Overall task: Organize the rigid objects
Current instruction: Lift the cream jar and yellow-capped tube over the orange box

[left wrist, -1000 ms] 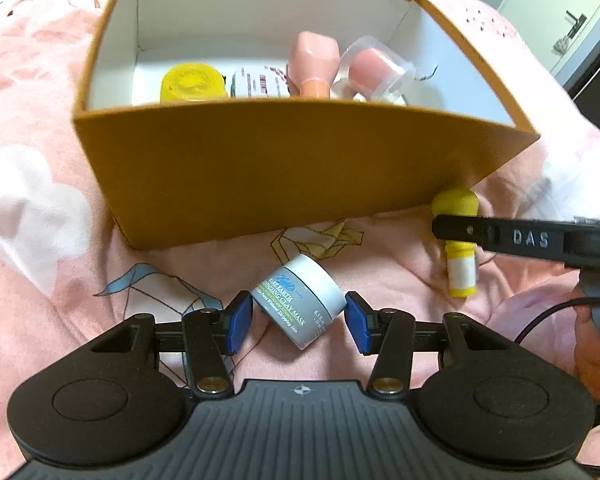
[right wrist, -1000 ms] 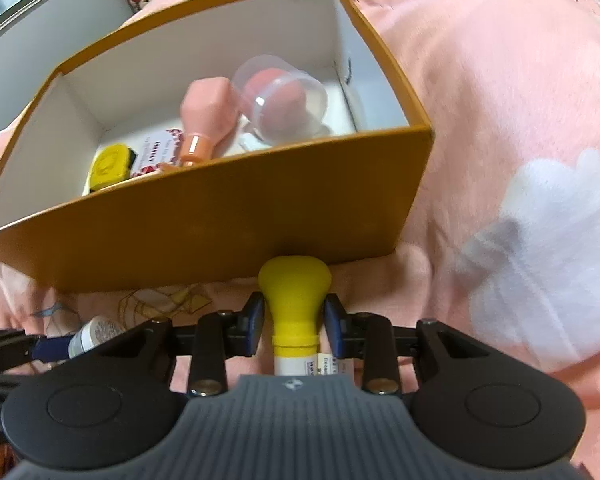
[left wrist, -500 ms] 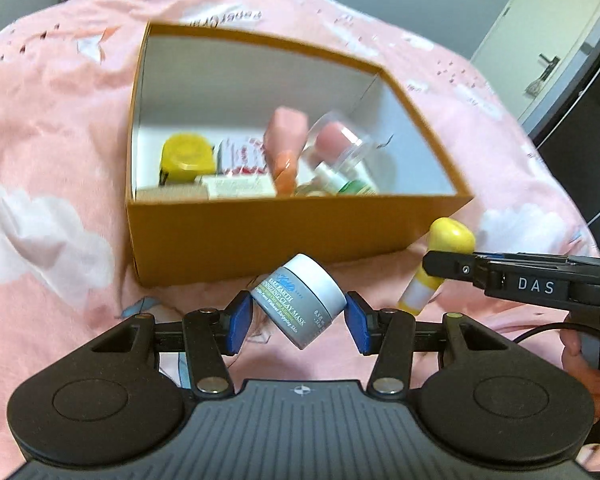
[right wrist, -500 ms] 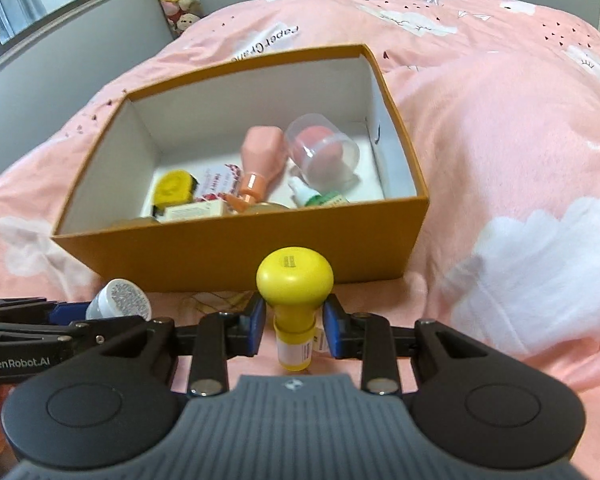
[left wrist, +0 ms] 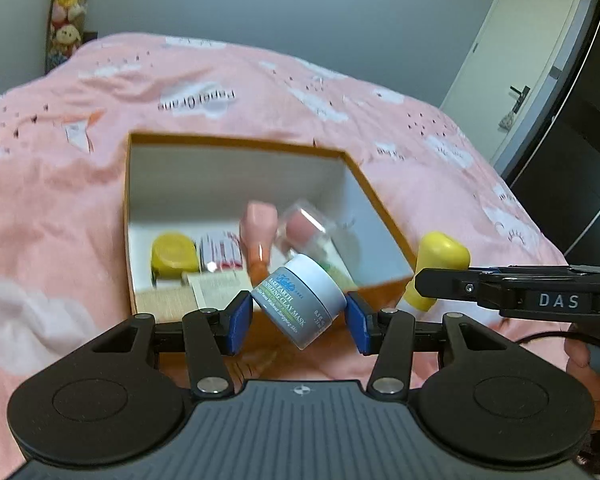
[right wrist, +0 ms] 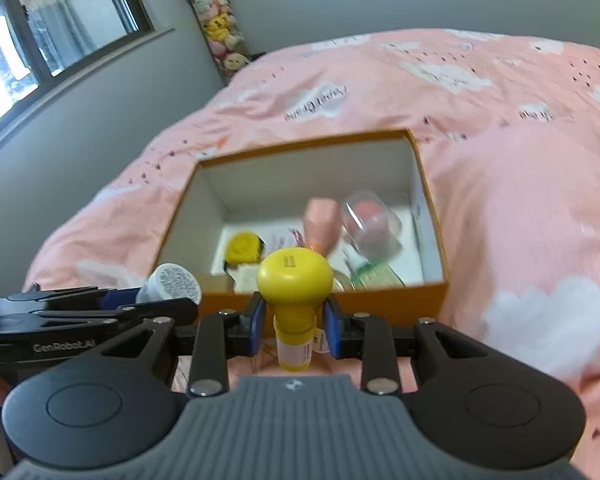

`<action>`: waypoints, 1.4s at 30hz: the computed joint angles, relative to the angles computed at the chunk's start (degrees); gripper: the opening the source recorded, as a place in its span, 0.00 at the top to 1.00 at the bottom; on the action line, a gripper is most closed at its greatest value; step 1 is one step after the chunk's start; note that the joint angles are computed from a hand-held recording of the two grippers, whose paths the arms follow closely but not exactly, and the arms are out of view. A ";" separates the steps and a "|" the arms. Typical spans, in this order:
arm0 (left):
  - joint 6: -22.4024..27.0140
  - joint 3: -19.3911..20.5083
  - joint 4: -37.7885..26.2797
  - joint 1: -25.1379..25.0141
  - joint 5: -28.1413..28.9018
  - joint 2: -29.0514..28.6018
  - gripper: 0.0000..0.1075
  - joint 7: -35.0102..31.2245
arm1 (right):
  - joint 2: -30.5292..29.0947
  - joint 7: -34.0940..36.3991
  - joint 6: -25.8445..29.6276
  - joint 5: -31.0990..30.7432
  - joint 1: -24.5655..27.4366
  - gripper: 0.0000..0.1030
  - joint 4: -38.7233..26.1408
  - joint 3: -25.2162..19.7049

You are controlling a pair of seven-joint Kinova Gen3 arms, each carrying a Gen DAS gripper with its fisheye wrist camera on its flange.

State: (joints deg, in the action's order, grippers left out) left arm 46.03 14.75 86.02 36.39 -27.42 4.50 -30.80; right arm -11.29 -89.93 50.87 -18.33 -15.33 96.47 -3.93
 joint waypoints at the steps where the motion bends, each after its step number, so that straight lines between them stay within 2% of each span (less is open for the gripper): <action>1: 0.06 -0.13 -0.43 -0.07 -0.39 0.22 0.47 0.01 | 0.83 0.54 -0.36 -0.36 -0.28 0.71 -0.89 0.09; 10: -1.19 -3.57 -3.73 -2.48 -0.16 3.76 0.47 -3.65 | 9.60 2.93 -1.12 -0.35 -0.31 0.71 -9.39 -0.80; 15: -0.03 -5.06 -8.02 -6.07 6.40 7.86 0.47 -11.46 | 16.68 -0.27 -0.64 5.44 -1.48 0.71 -15.21 -2.73; 18: 2.17 -6.09 -11.25 -6.86 9.16 10.85 0.47 -15.20 | 21.38 0.27 1.07 6.34 -1.99 0.71 -18.99 -3.30; 23: 5.43 -7.72 -15.85 -7.17 12.33 14.98 0.47 -19.16 | 27.58 -1.50 3.66 11.66 -4.75 0.71 -24.10 -3.05; 27: 9.12 -10.52 -20.99 -4.44 9.29 18.50 0.47 -18.93 | 31.49 -1.25 5.97 12.49 -4.74 0.71 -28.45 -2.93; 29: 11.23 -10.06 -23.91 -5.08 9.84 20.18 0.47 -20.27 | 33.46 0.45 7.03 10.79 -3.53 0.71 -30.72 -3.51; 31: 13.55 -12.08 -26.32 -2.37 6.99 21.84 0.47 -20.73 | 34.61 1.24 8.00 9.91 -2.87 0.71 -32.20 -3.58; 33: 16.21 -13.02 -28.48 -0.39 4.14 23.71 0.47 -22.43 | 34.69 0.24 7.23 12.03 -4.19 0.71 -32.01 -2.44; 39: 18.48 -13.45 -30.15 0.44 3.86 26.43 0.47 -25.84 | 34.91 -0.72 6.67 10.45 -1.91 0.71 -32.26 -2.20; 42: 20.52 -12.99 -32.66 -0.43 6.14 27.85 0.47 -27.30 | 36.08 -1.63 7.48 11.54 -2.55 0.71 -33.94 -1.84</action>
